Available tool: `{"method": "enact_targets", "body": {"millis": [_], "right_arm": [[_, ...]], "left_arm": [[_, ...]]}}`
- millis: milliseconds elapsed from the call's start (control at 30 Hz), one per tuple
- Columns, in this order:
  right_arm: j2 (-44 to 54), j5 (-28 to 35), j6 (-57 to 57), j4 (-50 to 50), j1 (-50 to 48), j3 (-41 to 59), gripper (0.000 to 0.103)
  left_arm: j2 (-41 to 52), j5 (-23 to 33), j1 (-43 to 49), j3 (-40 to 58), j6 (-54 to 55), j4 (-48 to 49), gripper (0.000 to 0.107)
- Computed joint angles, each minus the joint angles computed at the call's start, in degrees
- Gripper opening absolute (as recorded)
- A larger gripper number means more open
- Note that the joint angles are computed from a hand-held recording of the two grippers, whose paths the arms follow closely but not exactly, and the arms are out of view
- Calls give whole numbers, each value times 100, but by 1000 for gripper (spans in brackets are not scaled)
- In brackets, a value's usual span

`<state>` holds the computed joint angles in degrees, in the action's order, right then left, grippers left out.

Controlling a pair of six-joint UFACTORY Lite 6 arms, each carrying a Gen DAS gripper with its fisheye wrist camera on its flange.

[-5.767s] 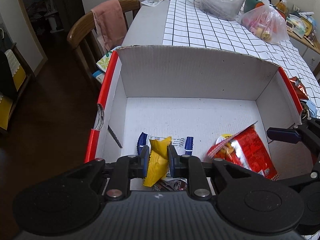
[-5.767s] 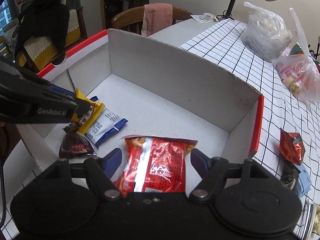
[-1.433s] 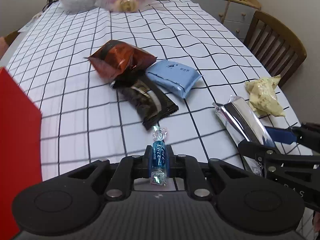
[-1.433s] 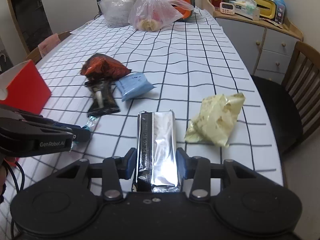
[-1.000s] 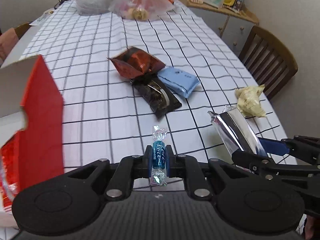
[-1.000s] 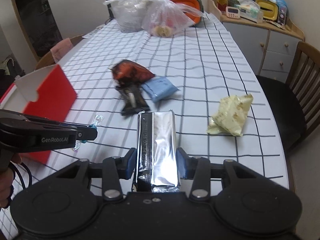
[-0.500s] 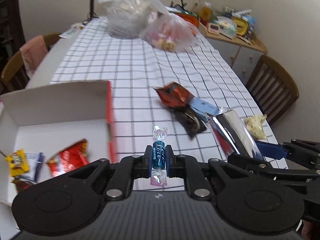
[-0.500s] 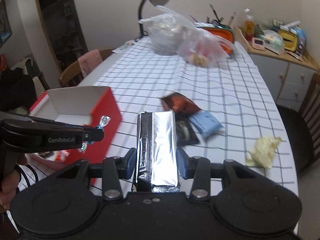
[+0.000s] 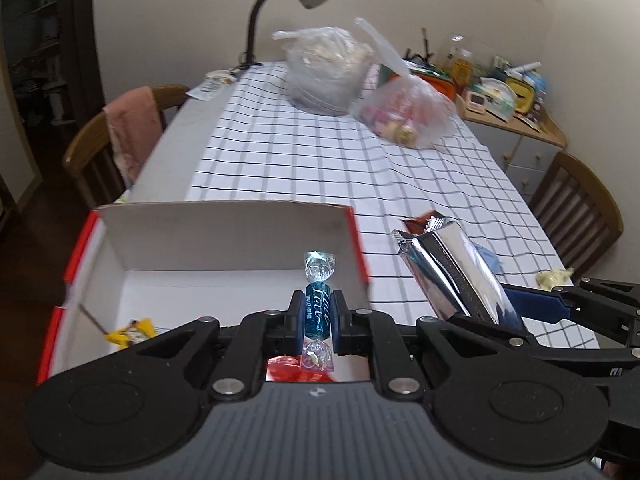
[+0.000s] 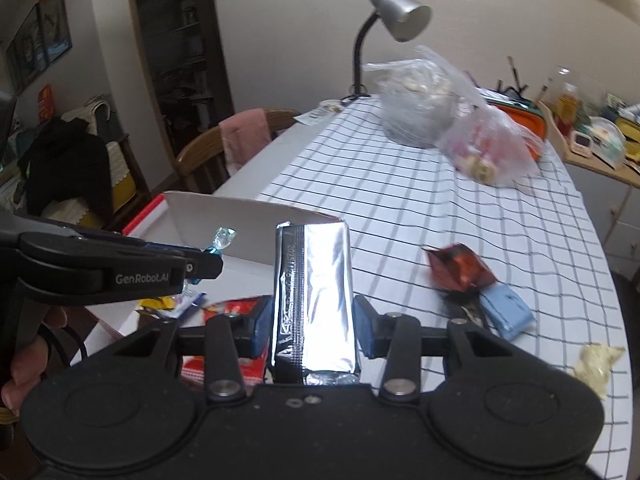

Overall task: Organize snacks
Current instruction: 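Carry the blue candy and silver foil packet over the cardboard box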

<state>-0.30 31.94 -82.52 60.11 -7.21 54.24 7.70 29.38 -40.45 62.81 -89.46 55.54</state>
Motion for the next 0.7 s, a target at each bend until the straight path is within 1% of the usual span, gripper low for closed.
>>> {"method": "enact_targets", "body": {"millis": [200, 367, 567, 700], "right_arm": [[368, -586, 492, -95, 890, 191, 41], [732, -1123, 842, -270, 1523, 260, 41], [1487, -1635, 1331, -581, 2090, 613, 41], [1985, -1914, 1953, -1159, 2387, 909, 41]], "left_arm": [[-639, -314, 653, -776, 237, 80, 12], [-860, -649, 1271, -1221, 610, 21, 12], [-848, -1022, 1944, -1531, 865, 139, 12], [-644, -1244, 2331, -1550, 1138, 111, 12]]}}
